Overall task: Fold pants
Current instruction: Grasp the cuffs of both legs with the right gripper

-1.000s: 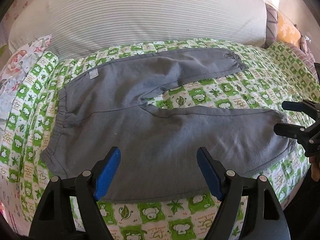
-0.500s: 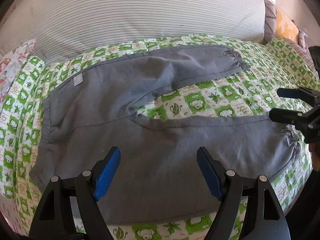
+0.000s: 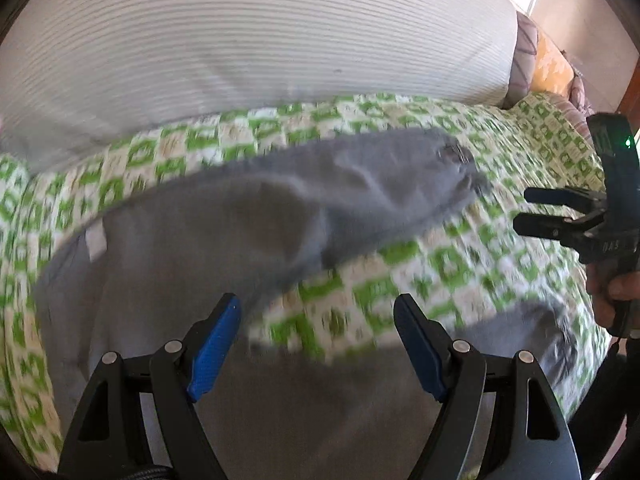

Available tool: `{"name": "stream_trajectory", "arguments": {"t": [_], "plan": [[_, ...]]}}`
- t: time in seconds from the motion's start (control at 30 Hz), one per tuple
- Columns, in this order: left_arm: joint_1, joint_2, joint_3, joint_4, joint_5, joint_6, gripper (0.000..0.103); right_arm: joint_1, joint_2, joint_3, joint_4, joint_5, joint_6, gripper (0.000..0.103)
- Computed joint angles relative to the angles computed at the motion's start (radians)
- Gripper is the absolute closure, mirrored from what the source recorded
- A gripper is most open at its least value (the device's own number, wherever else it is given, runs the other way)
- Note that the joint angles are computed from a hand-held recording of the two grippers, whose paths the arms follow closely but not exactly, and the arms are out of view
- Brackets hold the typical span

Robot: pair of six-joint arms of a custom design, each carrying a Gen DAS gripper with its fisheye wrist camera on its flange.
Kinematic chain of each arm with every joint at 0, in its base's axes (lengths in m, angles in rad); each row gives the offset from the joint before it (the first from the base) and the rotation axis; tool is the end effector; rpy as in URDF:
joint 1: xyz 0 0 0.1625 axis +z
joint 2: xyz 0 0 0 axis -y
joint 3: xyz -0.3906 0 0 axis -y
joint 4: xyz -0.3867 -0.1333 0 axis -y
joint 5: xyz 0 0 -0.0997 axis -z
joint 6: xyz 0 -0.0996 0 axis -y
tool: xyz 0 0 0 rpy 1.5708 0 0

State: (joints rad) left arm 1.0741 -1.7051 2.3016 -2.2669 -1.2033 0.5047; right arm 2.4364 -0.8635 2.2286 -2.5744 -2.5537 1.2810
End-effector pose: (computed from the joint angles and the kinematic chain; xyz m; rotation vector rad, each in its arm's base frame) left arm -0.0306 -0.4112 0.2498 1.3075 2.4429 -0.1360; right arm 0.3422 -0.2251 -0.0061 -0.2469 -2.2320 0.8563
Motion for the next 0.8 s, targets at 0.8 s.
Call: {"name": "stream_trajectory", "arguments": {"t": [0.8], "plan": [[-0.022, 0.486, -0.271, -0.098, 0.133, 0.261, 0.024, -0.224, -0.100, 0.096, -0.304, -0.077, -0.303, 0.001]]}}
